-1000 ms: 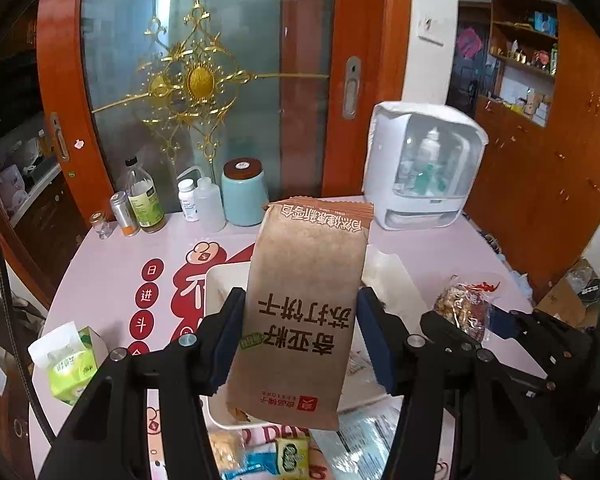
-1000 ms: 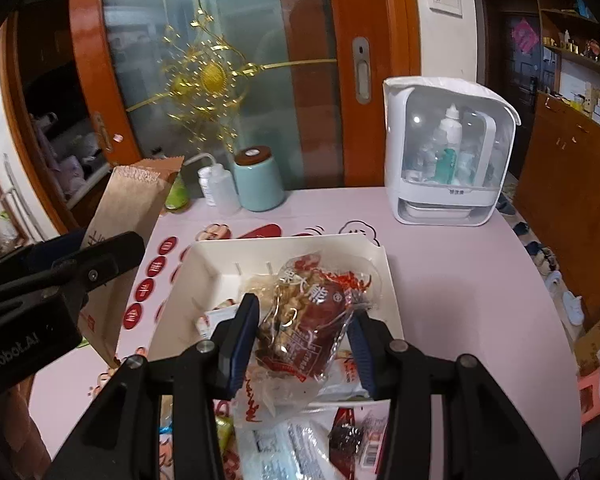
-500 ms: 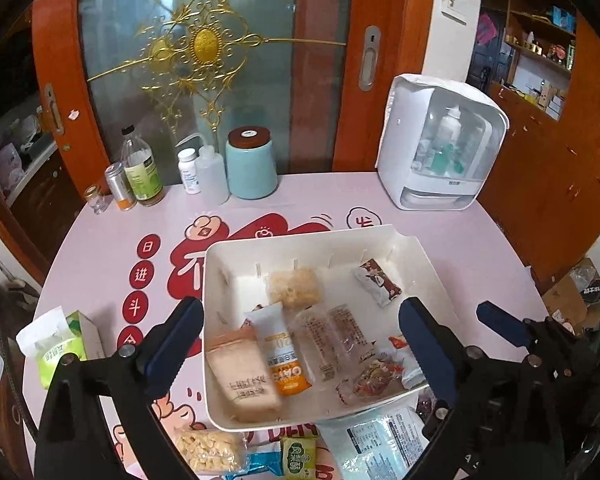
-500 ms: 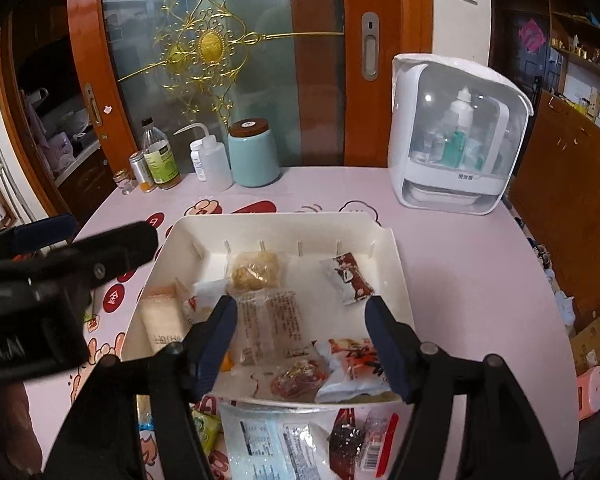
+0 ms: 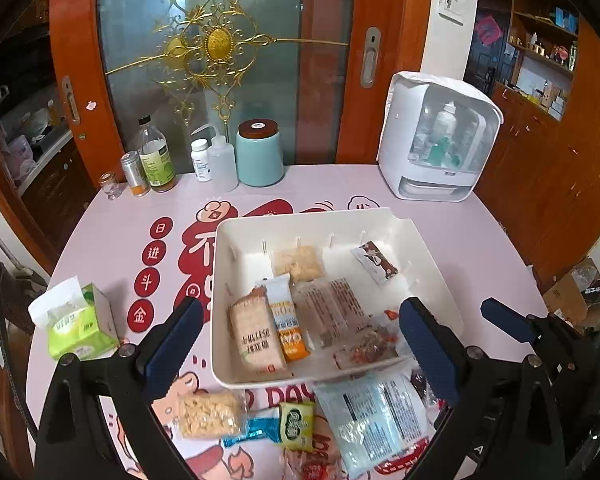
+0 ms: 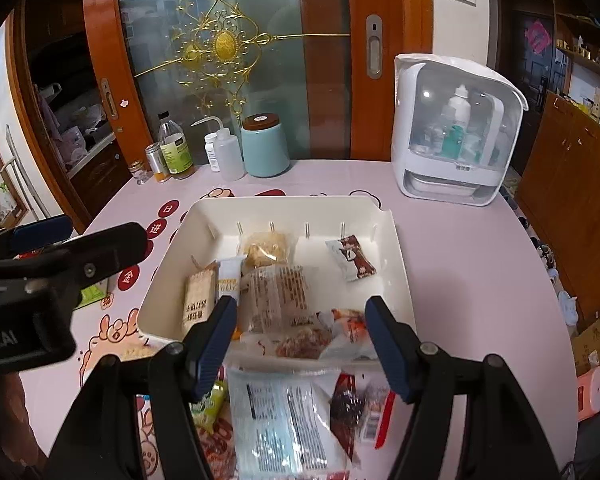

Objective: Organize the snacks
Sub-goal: 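Withdraw both tools from the tray toward the remaining snacks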

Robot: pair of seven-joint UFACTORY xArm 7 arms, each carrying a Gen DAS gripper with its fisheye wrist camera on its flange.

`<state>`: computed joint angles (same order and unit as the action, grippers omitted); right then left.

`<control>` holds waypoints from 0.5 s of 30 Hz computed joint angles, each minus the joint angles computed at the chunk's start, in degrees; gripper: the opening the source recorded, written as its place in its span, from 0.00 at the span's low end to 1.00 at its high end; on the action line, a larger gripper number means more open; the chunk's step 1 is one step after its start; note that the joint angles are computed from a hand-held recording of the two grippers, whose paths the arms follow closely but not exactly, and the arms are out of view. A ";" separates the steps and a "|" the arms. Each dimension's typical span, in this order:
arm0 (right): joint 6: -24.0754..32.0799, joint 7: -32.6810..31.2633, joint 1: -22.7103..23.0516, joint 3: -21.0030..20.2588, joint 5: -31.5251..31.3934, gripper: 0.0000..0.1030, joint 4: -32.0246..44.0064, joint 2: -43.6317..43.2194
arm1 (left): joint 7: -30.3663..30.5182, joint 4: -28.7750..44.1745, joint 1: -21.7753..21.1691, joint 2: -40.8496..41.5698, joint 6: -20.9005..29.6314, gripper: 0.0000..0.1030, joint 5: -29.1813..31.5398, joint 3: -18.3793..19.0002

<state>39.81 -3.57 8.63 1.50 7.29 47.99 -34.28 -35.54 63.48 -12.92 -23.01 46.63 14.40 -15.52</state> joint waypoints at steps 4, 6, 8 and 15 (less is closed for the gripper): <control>2.32 -1.00 0.41 -1.23 0.76 0.65 -1.69 -4.07 | -1.98 -1.32 -0.28 -4.05 2.58 0.95 0.03 -1.30; 3.78 -1.70 0.52 -1.81 1.11 0.65 -2.65 -6.57 | -2.95 -1.87 -0.21 -6.17 4.13 0.95 0.07 -2.08; 5.50 -2.60 0.66 -2.39 1.43 0.65 -3.44 -9.20 | -4.15 -2.50 -0.18 -8.98 6.22 0.95 -0.10 -3.00; 11.45 -5.66 1.19 -3.42 2.27 0.65 -5.11 -17.78 | -7.79 -3.36 0.84 -20.10 15.86 0.95 -0.58 -6.92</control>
